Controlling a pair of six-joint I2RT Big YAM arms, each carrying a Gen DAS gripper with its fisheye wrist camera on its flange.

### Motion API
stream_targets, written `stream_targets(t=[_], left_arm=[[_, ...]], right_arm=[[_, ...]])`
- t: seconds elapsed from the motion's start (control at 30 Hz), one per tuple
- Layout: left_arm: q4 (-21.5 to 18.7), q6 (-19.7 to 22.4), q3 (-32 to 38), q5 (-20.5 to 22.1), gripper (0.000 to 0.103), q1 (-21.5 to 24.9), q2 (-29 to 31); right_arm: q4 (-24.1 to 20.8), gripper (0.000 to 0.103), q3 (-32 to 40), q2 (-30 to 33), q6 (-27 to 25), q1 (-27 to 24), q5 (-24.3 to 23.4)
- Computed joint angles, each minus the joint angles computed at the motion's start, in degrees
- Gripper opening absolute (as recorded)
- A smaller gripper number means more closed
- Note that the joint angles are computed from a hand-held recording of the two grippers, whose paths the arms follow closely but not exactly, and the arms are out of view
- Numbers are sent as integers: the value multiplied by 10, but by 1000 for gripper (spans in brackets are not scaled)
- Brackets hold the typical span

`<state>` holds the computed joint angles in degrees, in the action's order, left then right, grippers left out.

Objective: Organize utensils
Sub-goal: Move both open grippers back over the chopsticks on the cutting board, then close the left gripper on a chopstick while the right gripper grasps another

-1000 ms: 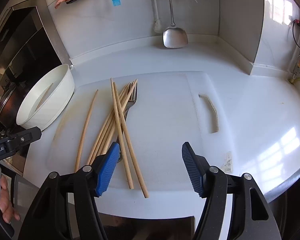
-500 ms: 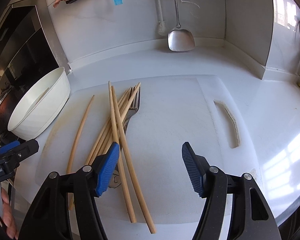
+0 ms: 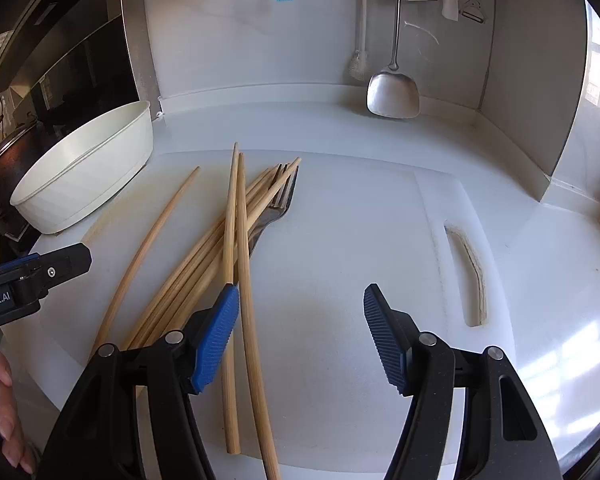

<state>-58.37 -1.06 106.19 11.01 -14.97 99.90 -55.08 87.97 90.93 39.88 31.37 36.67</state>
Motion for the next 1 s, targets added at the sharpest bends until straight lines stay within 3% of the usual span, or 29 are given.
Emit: stream_targets(t=[0.4,0.73,1.0], left_arm=[[6,-9,-1,-20,96,-6,5],[12,-2,5,-28,96,-19,21],[12,7,10,-61,96,-32,33]], right_arm=[[11,62,1,11,-23,-1,-13],[17,61,-8,8,-13,-5,-13],[15,61,-6,10,-8,-8,-10]])
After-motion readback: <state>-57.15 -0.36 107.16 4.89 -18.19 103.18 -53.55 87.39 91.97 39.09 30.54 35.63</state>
